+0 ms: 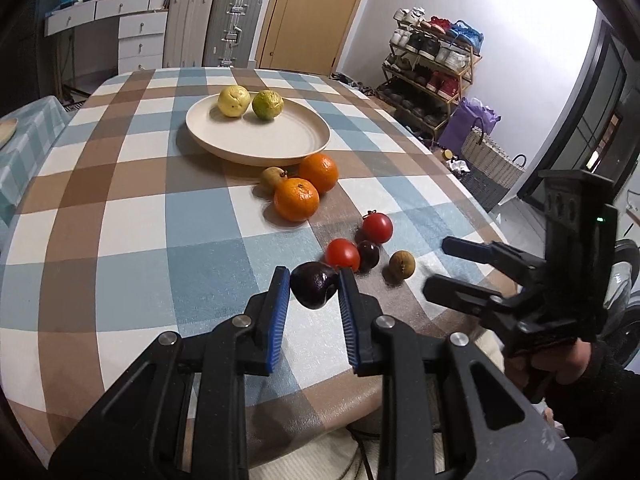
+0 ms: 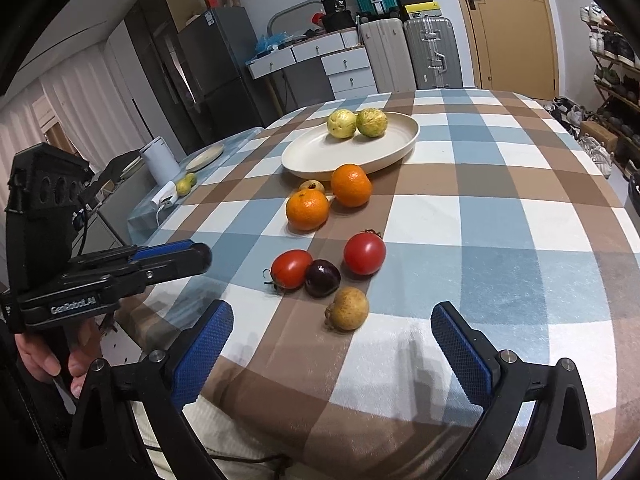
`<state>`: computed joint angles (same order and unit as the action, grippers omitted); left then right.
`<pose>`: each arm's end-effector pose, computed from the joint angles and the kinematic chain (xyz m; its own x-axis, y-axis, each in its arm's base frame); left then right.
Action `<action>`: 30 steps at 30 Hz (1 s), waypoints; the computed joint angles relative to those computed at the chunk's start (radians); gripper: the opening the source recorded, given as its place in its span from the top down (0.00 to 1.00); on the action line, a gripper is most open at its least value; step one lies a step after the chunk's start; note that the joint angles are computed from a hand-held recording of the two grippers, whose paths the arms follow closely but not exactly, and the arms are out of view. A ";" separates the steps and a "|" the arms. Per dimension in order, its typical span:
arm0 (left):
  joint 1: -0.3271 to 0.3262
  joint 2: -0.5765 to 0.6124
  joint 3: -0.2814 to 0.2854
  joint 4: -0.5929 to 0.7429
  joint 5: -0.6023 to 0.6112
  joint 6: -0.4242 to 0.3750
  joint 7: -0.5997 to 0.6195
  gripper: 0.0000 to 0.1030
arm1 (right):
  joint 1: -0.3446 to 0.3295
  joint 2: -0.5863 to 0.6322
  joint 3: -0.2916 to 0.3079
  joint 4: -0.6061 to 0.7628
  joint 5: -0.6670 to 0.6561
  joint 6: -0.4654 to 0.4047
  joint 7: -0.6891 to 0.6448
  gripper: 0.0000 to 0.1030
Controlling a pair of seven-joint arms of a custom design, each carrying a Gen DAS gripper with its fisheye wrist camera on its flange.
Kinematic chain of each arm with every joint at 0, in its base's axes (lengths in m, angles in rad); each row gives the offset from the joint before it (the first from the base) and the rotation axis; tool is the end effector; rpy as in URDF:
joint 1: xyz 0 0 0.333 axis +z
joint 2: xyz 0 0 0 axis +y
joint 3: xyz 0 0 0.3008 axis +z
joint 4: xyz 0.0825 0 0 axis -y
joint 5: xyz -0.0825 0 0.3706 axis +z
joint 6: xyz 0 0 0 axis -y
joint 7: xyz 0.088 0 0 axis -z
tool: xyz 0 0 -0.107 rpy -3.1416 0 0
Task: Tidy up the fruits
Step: 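Grasp the dark plum with the left tool while the right tool grasps the brown kiwi, then place the plum and kiwi on the cream plate and open both tools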
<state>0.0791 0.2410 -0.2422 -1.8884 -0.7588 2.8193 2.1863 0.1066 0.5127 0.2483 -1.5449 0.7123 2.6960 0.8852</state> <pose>0.6364 -0.0594 0.4431 -0.2173 -0.9317 0.2910 -0.7381 -0.0382 -0.6736 0.6882 0.1969 0.4197 0.4943 -0.8143 -0.3041 -0.7081 -0.1743 -0.6843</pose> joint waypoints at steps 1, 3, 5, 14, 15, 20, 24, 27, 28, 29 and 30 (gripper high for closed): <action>0.001 0.000 0.000 -0.001 0.000 0.000 0.000 0.79 | 0.001 0.009 -0.001 0.013 -0.003 -0.007 0.006 0.05; 0.001 -0.004 -0.001 -0.008 -0.005 0.014 0.001 0.79 | 0.002 0.027 -0.002 0.039 -0.009 -0.029 0.019 0.12; 0.005 -0.006 -0.002 -0.013 -0.014 0.015 0.006 0.79 | 0.015 0.041 -0.016 0.059 -0.037 -0.043 0.044 0.22; 0.014 -0.006 0.006 -0.016 -0.028 0.011 -0.001 0.79 | 0.042 0.067 -0.045 0.091 -0.158 -0.072 0.123 0.64; 0.013 -0.006 0.006 -0.016 -0.027 0.013 -0.003 0.79 | 0.049 0.072 -0.056 0.098 -0.176 -0.082 0.147 0.71; 0.010 0.005 0.013 0.005 0.000 0.018 -0.036 0.79 | 0.018 0.074 -0.028 0.089 -0.157 -0.079 0.139 0.74; 0.013 0.030 0.017 0.045 0.035 0.012 -0.073 0.79 | -0.020 0.060 0.010 0.071 -0.079 -0.044 0.078 0.74; 0.013 0.065 0.025 0.102 0.090 -0.003 -0.118 0.79 | -0.044 0.067 0.031 0.090 -0.023 -0.039 0.028 0.74; 0.010 0.078 0.029 0.122 0.115 -0.005 -0.139 0.79 | -0.045 0.073 0.031 0.105 -0.014 -0.038 0.020 0.74; 0.011 0.092 0.031 0.145 0.138 -0.011 -0.157 0.79 | -0.047 0.082 0.032 0.124 -0.004 -0.044 0.016 0.74; 0.010 0.110 0.034 0.172 0.163 -0.018 -0.177 0.79 | -0.049 0.095 0.033 0.148 0.006 -0.052 0.015 0.74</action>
<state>0.0894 0.3508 -0.2085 -1.7160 -0.5962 2.8016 2.0089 0.0577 0.6073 0.2811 -1.3965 0.7182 2.6441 0.9000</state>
